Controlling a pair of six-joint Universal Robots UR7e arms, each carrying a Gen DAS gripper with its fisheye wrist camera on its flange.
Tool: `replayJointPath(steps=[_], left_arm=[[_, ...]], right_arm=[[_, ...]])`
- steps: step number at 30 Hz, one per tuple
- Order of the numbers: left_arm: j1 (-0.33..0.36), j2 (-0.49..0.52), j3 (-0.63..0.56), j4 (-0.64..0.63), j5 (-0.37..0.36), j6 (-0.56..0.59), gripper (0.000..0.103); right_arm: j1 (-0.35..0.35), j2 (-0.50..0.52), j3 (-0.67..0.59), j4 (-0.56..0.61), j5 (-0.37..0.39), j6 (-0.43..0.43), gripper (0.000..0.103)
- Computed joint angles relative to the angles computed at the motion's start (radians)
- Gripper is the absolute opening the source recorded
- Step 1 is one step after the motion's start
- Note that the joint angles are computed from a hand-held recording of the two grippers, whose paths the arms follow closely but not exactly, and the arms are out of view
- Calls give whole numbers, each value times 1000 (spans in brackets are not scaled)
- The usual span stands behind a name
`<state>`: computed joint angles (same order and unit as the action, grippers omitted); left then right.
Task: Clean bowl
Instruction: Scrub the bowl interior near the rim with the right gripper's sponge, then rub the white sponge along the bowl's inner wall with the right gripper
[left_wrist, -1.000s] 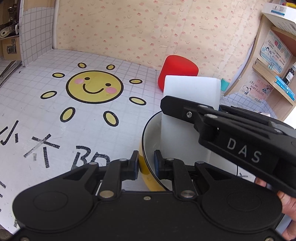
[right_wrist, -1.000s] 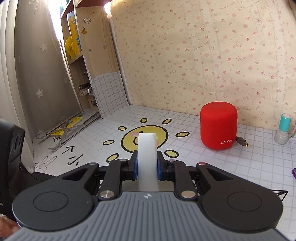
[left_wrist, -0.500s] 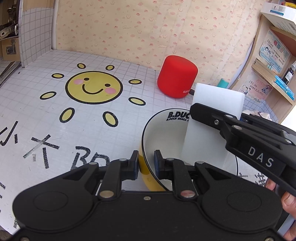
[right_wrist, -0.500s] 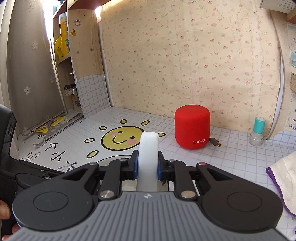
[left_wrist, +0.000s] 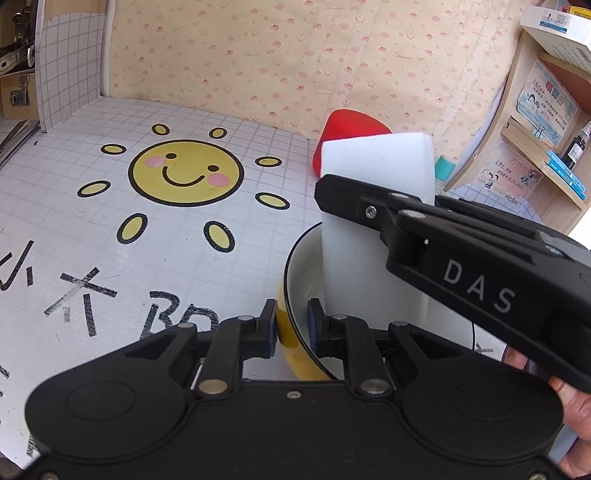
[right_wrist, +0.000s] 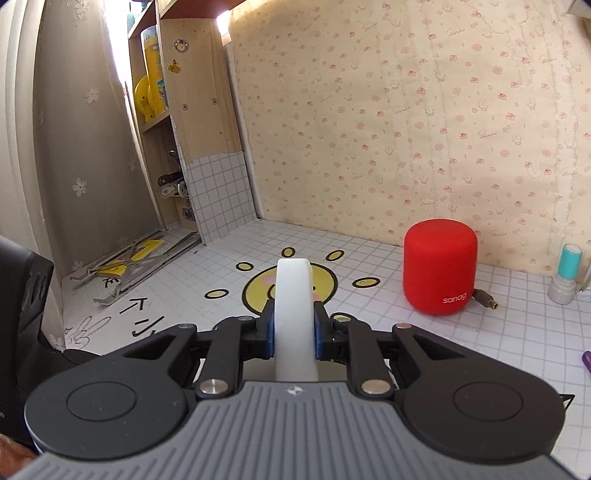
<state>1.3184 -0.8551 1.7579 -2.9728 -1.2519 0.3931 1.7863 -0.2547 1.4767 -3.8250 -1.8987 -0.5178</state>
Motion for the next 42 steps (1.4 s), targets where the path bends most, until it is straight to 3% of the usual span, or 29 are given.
replayJointPath(steps=[7,14,18,22,28,34,42], left_arm=[[-3,3,7,-17,6,17,19],[1,8,-14,-6,11,64,31],[15,21,-77,51,-33,135,36],[18,33,-135,155,-71,217,36],[23,50,-164,185,-100,324,36],[45,51,-181,239,-157,266,21],[38,25,-137,176,-152,298,21]], right_arm=[[8,-8,53,-93,-97,-43,22],[8,-20,77,-91,-85,-45,22],[7,-19,76,-84,-88,-46,22],[2,-28,87,-83,-78,-31,22],[1,-31,92,-81,-75,-29,22],[-1,-33,98,-90,-77,-25,23],[1,-35,99,-79,-77,-33,23]])
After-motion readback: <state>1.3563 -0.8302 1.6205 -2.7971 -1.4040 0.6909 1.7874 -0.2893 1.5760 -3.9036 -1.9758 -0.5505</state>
